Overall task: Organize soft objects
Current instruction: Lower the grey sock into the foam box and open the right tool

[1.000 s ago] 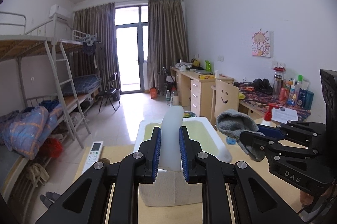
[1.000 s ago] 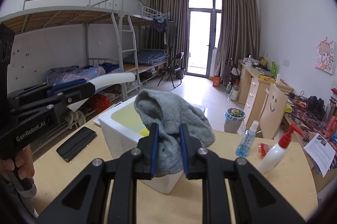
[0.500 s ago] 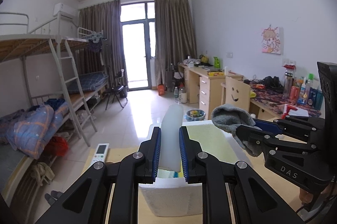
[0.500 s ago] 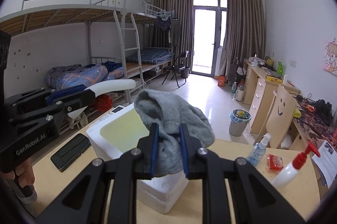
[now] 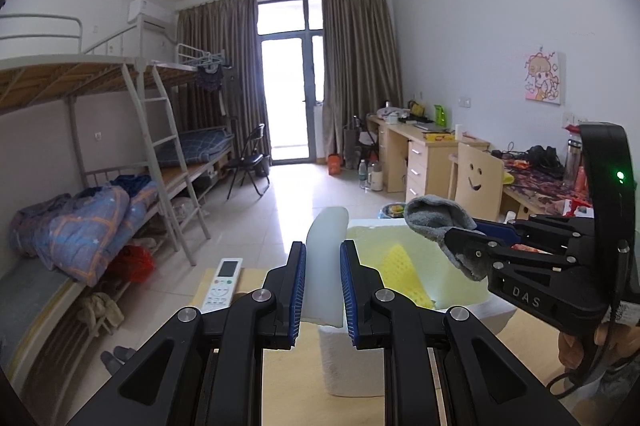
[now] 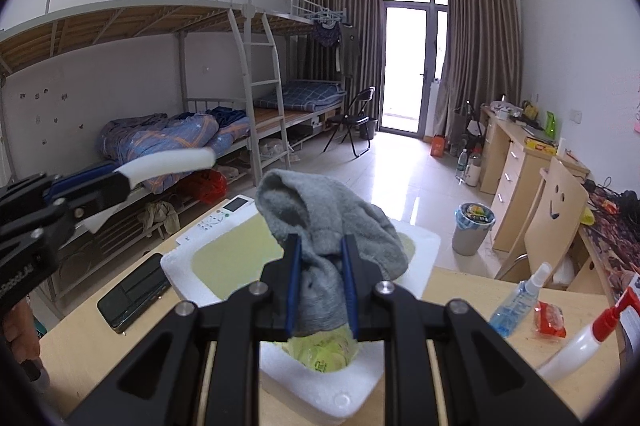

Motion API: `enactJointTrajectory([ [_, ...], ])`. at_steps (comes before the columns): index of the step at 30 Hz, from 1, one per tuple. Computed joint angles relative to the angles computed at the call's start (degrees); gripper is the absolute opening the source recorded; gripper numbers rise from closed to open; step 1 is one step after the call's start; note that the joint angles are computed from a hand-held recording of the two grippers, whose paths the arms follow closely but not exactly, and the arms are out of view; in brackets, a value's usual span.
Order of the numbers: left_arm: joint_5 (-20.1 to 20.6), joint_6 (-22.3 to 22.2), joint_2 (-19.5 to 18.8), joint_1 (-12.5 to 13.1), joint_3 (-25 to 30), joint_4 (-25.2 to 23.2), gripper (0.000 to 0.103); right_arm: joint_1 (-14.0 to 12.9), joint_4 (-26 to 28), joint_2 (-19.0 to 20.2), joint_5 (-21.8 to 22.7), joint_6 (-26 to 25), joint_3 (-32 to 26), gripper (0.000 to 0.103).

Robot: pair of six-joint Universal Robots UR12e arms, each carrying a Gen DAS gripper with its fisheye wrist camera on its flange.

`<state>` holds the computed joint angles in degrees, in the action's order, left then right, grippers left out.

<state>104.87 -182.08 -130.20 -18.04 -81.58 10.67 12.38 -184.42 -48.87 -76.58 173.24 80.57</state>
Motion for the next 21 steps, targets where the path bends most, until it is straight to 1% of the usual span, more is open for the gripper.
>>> enactJointTrajectory([
  [2, 0.12, -0.23, 0.04, 0.01, -0.08, 0.03, 0.019, -0.20, 1.40, 0.27, 1.04, 0.23, -0.88, 0.023],
  [11, 0.92, -0.69, 0.03, 0.01, -0.19, 0.37, 0.019, -0.27, 4.60, 1.19, 0.75, -0.28, -2.71, 0.023],
  [12, 0.71, -0.50, 0.06, 0.06, -0.24, 0.41, 0.019, -0.22, 4.88, 1.29, 0.63, -0.28, -2.99, 0.025],
  [14, 1.27, -0.46, -0.02, -0.06, -0.12, 0.52, 0.019, -0.02, 5.51, 1.39, -0.22, -0.40, -3.45, 0.032],
  [15, 1.09, -0.53, 0.01, -0.03, -0.14, 0.49, 0.019, 0.04, 5.67, 1.42, -0.50, -0.67, -3.54, 0.037],
  [16, 1.12, -0.68, 0.04, -0.03, -0.16, 0.43, 0.019, 0.06, 5.54, 1.46, -0.58, -0.71, -3.57, 0.046],
  [17, 1.35, -0.68, -0.01, -0.06, -0.10, 0.45, 0.019, 0.07, 5.32, 1.50, -0.65, -0.53, -3.59, 0.054],
  [18, 1.33, -0.74, -0.02, -0.03, -0.06, 0.41, 0.019, 0.05, 5.23, 1.51, -0.70, -0.31, -3.55, 0.068],
  [19, 1.15, -0.86, -0.06, -0.03, -0.04, 0.35, 0.019, -0.03, 5.17, 1.45, -0.51, 0.09, -3.44, 0.078],
  [21, 1.28, -0.83, -0.07, -0.01, 0.01, 0.24, 0.019, -0.26, 4.53, 1.32, 0.02, 1.34, -3.15, 0.082],
])
